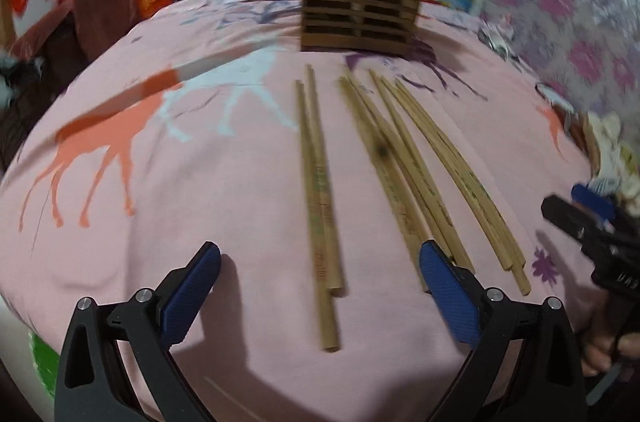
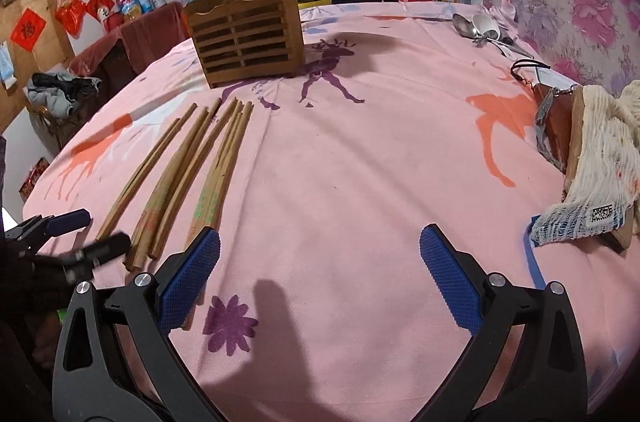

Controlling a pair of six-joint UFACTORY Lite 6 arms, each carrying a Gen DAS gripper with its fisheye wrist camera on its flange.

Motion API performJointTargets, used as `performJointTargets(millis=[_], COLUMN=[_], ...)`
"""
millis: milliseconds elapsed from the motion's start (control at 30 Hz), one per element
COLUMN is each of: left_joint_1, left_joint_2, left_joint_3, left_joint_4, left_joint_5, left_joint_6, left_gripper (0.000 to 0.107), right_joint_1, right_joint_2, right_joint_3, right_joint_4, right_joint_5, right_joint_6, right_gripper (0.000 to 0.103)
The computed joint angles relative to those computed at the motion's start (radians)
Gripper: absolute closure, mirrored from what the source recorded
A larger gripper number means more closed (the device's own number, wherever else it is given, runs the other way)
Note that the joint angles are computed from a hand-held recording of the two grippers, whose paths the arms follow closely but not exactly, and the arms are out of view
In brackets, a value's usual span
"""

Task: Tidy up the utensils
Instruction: 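Move the left tool toward one wooden chopstick while the right tool approaches another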

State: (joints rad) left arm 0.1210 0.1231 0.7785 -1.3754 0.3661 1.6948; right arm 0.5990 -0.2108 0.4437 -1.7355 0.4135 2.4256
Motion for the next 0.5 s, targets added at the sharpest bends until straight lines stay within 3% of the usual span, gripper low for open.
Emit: performJointTargets(millis=[133, 267, 500], left_joint_1=[0.015, 0.052, 0.07], left_joint_2=[0.013, 0.103, 0.139], left_joint_3=[0.029, 0.134, 0.154], left_joint_4=[-0.051, 0.099, 0.011], left_joint_5=[-0.069, -0.036, -0.086], left_joint_6=[0.058, -0.139, -0.051], left_gripper=[0.01, 0.01, 0.008], right_joint_1=[-0.002, 0.007, 0.012], right_joint_2=[0.013, 0.034, 0.051], right_joint_3=[0.011, 0.034, 0.05], right_joint_4=[-0.066, -0.092, -0.094], right_joint_5=[-0.023, -0.023, -0.015], right_joint_6=[0.052, 0.063, 0.059], right_gripper=[0.007, 0.008, 0.009])
